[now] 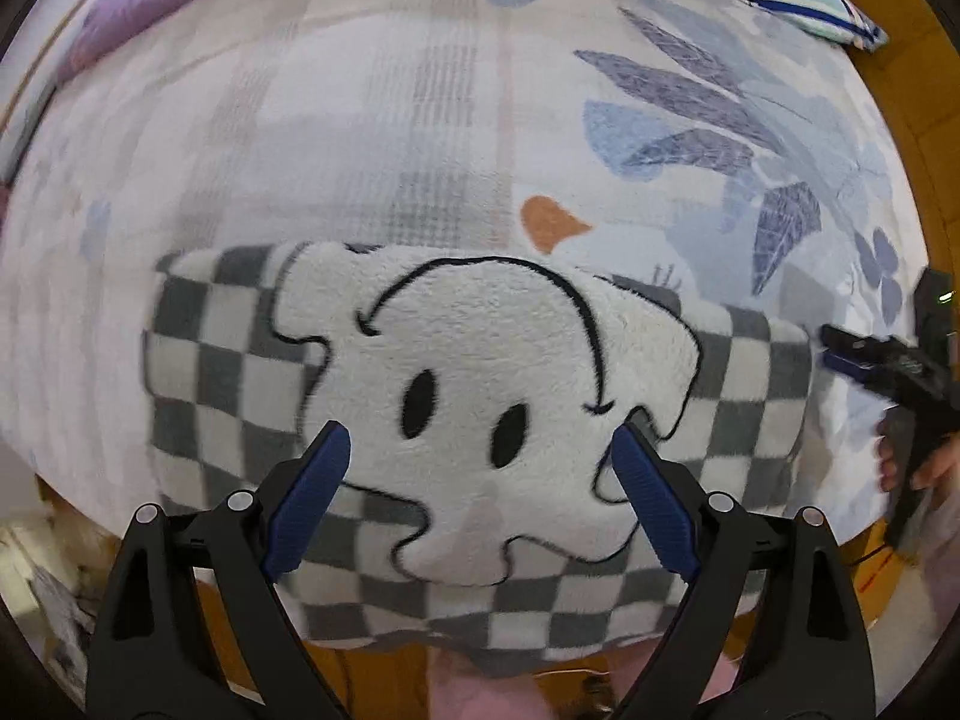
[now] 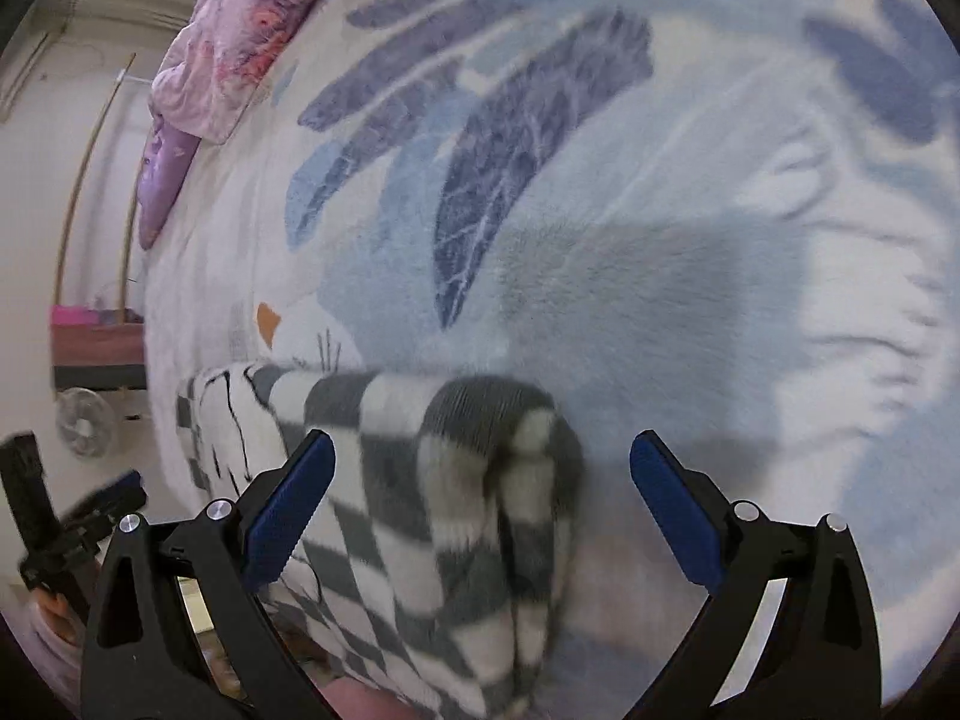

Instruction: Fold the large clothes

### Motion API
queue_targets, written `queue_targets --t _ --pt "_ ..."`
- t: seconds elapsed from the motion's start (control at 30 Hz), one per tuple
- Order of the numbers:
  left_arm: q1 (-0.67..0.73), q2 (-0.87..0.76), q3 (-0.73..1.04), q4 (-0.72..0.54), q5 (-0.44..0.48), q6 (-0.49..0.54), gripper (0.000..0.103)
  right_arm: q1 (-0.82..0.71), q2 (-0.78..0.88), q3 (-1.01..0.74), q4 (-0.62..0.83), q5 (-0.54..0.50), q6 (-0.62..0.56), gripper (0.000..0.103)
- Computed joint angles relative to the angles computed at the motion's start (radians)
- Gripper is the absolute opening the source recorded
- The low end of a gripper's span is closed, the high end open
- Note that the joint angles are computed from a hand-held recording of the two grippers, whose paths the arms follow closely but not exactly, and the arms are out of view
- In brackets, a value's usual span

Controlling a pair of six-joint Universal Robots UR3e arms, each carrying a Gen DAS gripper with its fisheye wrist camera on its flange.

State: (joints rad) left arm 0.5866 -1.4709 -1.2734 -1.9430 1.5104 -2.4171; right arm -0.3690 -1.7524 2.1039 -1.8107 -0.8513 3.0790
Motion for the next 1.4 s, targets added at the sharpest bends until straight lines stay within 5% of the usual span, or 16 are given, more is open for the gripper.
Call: queue_targets --t 0.13,0.27,0.33,0.4,0.53,0.57,0.6,0.7,0.8,0.97,1.1,1.27,1.33,1.4 --pt "-0.055 -0.003 -0.074 0.097 0.06 -0.076 0.089 -0.02 0.015 0.102 -0.066 0.051 -0.048 0.097" --pt "-0.066 -0.003 -0.095 0.12 0.059 -0.057 0.089 -0.099 -0.04 0.137 0.386 0.155 -0.324 0.097" --pt "-0.075 0.004 -0.112 0.144 0.063 -0.031 0.089 -0.1 -0.172 0.208 0.403 0.14 -0.359 0.096" --pt "-0.078 -0.007 -0.108 0.14 0.06 -0.02 0.085 -0.059 -0.328 0.273 0.319 0.125 -0.213 0.096" --pt "-0.104 -0.072 -0.08 0.143 0.067 -0.03 0.056 -0.01 -0.438 0.343 0.176 0.139 0.137 0.094" --pt "-0.111 -0.099 -0.059 0.135 0.066 -0.03 0.05 0.023 -0.418 0.335 0.142 0.137 0.189 0.084" --pt "-0.114 -0.121 -0.037 0.122 0.061 -0.032 0.045 0.098 -0.367 0.285 0.088 0.071 0.26 0.06" --pt "-0.126 -0.198 0.039 0.107 0.039 -0.037 0.043 0.138 -0.392 0.254 0.085 0.032 0.355 0.045" --pt "-0.15 -0.335 0.191 0.035 0.036 -0.051 0.011 0.217 -0.355 0.205 0.029 -0.026 0.491 0.042" --pt "-0.18 -0.487 0.274 0.025 0.067 -0.06 0.003 0.354 -0.255 0.139 -0.09 -0.141 0.674 0.043" --pt "-0.197 -0.563 0.169 0.141 0.086 -0.108 0.001 0.423 -0.216 0.149 -0.203 -0.178 0.772 0.048" --pt "-0.176 -0.706 0.474 -0.154 0.109 -0.145 0.0 0.467 -0.217 0.137 -0.214 -0.218 0.839 0.049" --pt "-0.172 -0.626 0.406 -0.198 0.166 -0.133 0.0 0.506 -0.159 0.077 -0.203 -0.25 0.882 0.049" --pt "-0.182 -0.539 0.205 -0.091 0.231 -0.068 0.0 0.547 -0.117 0.058 -0.239 -0.288 0.903 0.052"
